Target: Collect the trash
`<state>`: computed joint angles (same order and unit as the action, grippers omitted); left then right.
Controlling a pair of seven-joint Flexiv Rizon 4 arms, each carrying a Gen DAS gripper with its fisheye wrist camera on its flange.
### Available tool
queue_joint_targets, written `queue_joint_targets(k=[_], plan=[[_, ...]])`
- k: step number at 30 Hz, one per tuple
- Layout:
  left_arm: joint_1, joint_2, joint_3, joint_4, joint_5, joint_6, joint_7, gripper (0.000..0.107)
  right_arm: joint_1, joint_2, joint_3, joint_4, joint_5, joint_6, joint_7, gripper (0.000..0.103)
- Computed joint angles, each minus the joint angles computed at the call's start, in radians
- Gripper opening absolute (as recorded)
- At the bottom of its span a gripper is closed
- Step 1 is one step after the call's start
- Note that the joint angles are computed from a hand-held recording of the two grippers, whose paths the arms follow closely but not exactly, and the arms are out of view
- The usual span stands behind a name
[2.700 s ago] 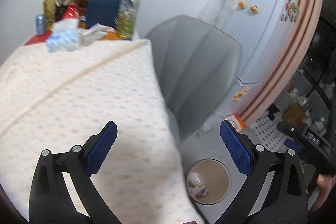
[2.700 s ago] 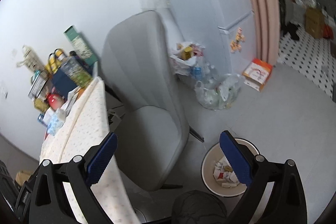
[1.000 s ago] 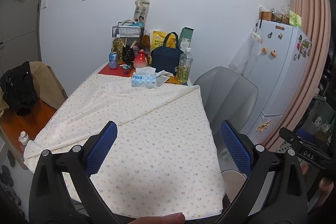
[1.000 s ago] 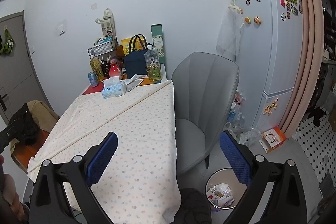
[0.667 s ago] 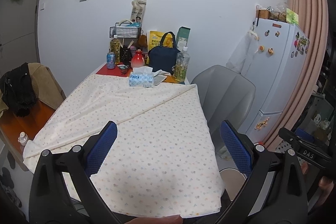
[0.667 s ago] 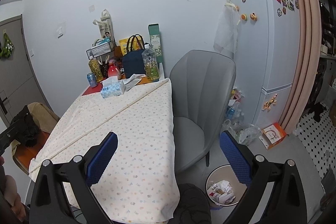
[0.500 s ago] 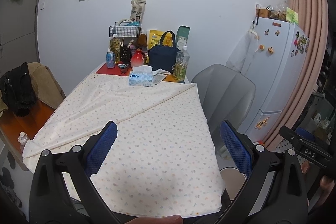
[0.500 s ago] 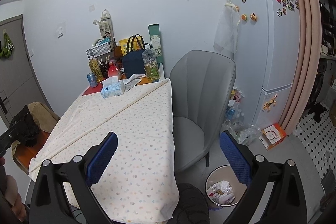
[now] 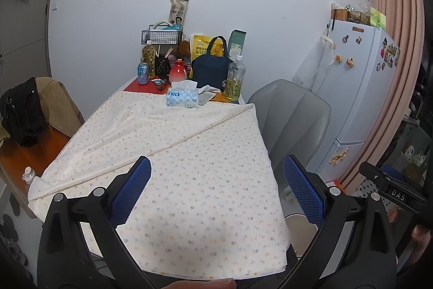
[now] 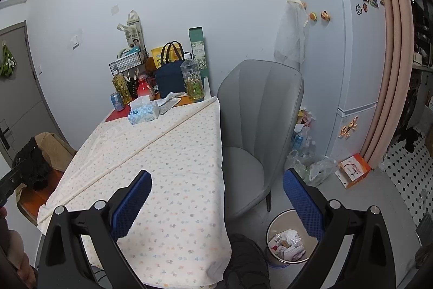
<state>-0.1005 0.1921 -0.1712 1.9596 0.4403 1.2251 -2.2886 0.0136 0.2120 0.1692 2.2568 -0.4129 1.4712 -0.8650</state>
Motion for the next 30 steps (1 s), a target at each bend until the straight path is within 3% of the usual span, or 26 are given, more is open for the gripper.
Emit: queue_joint_targets(k=[30], plan=[[0.003, 0.006, 0.004, 0.018, -0.013, 0.004, 0.011, 0.097, 0.000, -0.011, 0.004, 0.006, -0.007, 0.012, 0.014, 0.095]])
